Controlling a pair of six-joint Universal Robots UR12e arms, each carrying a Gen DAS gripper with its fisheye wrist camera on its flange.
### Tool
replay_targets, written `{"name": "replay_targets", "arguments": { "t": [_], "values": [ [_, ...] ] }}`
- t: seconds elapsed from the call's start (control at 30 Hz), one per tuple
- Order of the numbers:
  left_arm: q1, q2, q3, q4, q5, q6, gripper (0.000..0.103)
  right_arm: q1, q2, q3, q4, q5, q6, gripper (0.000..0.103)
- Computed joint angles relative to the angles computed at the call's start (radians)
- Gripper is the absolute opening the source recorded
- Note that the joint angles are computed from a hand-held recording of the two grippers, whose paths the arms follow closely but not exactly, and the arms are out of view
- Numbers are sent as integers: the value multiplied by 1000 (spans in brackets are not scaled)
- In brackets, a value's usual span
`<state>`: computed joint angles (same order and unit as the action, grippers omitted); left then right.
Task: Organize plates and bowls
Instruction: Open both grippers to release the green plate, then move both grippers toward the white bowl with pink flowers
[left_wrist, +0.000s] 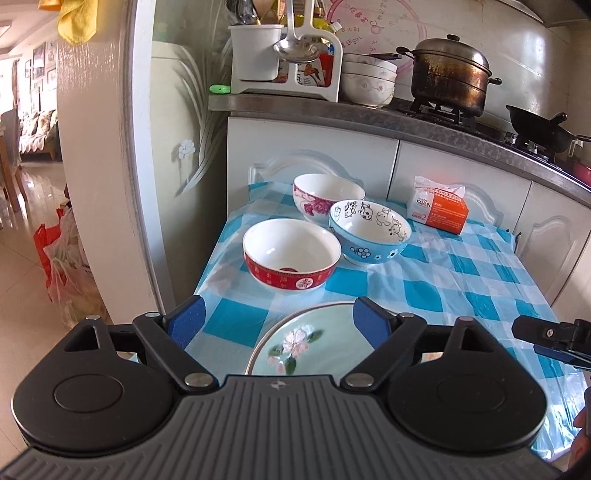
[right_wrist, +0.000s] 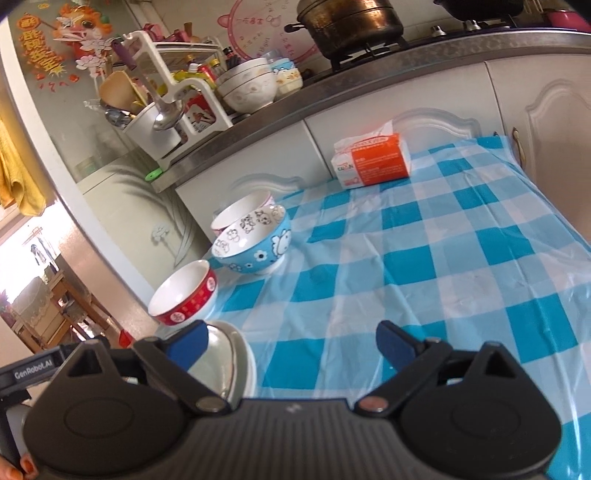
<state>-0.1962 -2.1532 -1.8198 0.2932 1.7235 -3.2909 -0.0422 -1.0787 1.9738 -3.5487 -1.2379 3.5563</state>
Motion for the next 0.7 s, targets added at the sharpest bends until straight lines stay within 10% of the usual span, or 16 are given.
{"name": "replay_targets", "arguments": {
  "t": [0.7],
  "values": [
    [-28, -30, 64, -43, 108, 85, 103, -26, 3, 3, -5, -28, 9, 98]
  ]
}}
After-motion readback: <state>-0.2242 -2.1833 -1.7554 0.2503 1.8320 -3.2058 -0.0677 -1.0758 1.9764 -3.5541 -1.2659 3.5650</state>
